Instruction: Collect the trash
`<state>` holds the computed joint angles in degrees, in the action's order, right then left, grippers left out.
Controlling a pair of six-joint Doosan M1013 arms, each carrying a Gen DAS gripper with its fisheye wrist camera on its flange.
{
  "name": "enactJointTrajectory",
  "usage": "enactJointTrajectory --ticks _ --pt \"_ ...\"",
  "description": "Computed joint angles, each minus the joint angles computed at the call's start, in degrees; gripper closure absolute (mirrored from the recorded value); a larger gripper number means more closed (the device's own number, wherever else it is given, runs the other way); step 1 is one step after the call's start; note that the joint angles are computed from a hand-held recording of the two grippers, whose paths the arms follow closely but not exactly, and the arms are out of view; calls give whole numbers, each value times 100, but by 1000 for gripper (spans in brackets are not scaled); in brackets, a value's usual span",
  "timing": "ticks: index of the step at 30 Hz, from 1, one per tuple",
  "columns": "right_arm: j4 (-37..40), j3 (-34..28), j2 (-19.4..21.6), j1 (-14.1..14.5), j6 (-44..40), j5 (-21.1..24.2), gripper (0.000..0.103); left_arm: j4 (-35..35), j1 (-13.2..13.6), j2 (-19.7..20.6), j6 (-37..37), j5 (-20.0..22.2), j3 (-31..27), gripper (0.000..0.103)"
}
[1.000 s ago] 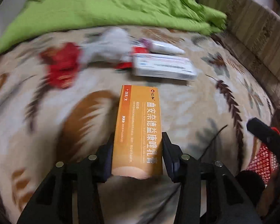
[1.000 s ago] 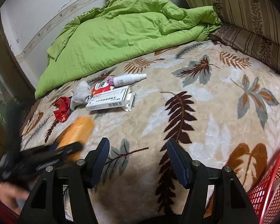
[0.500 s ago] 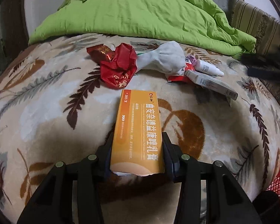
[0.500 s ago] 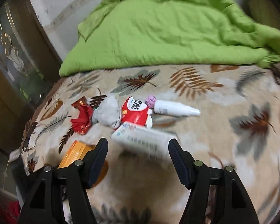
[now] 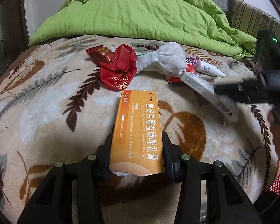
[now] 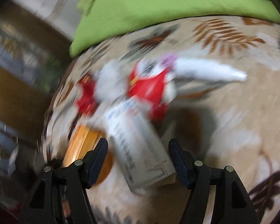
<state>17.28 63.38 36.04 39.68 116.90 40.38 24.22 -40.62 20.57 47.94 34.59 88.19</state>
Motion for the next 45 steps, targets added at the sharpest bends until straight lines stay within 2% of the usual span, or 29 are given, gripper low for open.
enactJointTrajectory --ticks 2,6,7,8,10,14,19,22,25,27,32,38,45 --pt "-463 -176 68 133 68 273 31 10 -1 -4 -8 -2 6 58" --pt "-2565 -883 402 527 951 1318 31 34 -3 -4 -31 -8 10 58" --pt "-2803 -1020 478 575 1011 1519 31 45 -4 -1 -38 -5 8 58" --pt "-2901 -1059 512 593 1037 1540 32 53 -5 -1 -34 0 8 58" --pt "-3045 -1074 530 614 1172 1587 45 117 -8 2 -69 19 0 58" --pt "-3544 -816 368 733 1912 1511 46 122 4 -12 -65 -28 13 58" --pt "-4853 -374 66 1117 3679 1602 46 161 -3 -37 -47 -131 38 58" --pt "-5595 -251 24 1350 4250 1937 47 406 -64 -52 -126 -164 63 58" --pt "-5850 -87 -60 1417 4686 1861 47 801 -142 -78 -306 -201 106 58" --pt "-5948 -145 -18 1436 4738 2009 47 1143 -191 -98 -499 -215 138 58" --pt "-5944 -187 34 1440 4815 2003 47 1708 -267 -134 -911 -195 203 58" --pt "-6027 -127 7 1462 4942 1929 46 2020 -290 -167 -1242 -141 248 58" --pt "-6063 -115 -1 1474 4958 1952 46 2031 -280 -176 -1287 -127 256 58"
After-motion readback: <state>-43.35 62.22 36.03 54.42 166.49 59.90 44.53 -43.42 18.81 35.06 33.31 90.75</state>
